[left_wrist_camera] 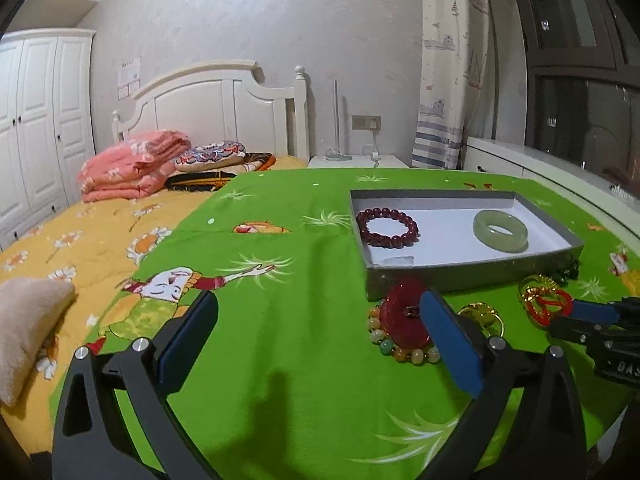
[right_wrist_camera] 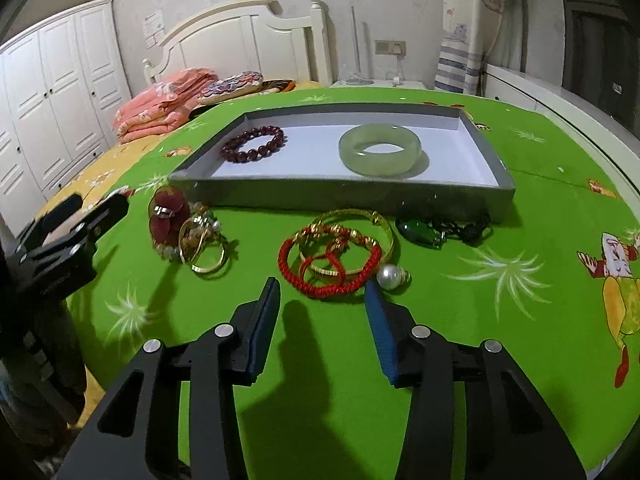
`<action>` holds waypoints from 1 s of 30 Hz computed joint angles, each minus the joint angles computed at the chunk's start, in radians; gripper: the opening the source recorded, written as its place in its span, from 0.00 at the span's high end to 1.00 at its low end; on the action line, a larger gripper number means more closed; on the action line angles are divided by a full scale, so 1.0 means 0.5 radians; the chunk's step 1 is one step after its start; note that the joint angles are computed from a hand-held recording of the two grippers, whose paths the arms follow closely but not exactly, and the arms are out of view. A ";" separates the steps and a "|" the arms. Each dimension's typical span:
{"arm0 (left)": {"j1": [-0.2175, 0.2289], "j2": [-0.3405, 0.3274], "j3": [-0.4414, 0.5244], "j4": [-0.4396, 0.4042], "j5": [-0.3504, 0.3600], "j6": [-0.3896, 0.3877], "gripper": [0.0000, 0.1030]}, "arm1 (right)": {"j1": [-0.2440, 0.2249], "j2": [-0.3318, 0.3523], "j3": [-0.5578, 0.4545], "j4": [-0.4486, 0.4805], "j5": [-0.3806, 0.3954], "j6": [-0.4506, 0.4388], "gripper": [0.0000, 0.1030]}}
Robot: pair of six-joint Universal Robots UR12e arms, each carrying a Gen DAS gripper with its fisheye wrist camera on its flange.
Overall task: Organize jewelry
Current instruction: 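Grasp the red string bracelet with gold beads with the right tool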
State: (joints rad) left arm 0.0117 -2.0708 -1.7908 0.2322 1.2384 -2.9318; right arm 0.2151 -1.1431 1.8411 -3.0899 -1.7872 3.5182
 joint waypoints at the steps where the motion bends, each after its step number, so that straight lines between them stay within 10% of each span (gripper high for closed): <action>1: 0.003 -0.001 -0.002 0.010 -0.009 -0.006 0.05 | 0.001 0.002 -0.008 0.009 -0.017 0.008 0.58; 19: 0.006 -0.007 -0.010 0.066 -0.039 0.003 0.05 | 0.021 0.043 -0.059 0.011 -0.251 -0.045 0.89; 30: 0.006 -0.010 -0.010 0.060 -0.051 0.007 0.05 | 0.009 0.059 -0.153 0.214 -0.210 -0.071 0.90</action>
State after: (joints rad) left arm 0.0145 -2.0757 -1.7958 0.2625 1.2128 -2.9284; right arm 0.2195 -1.1138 1.7646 -2.9829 -1.8923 3.4827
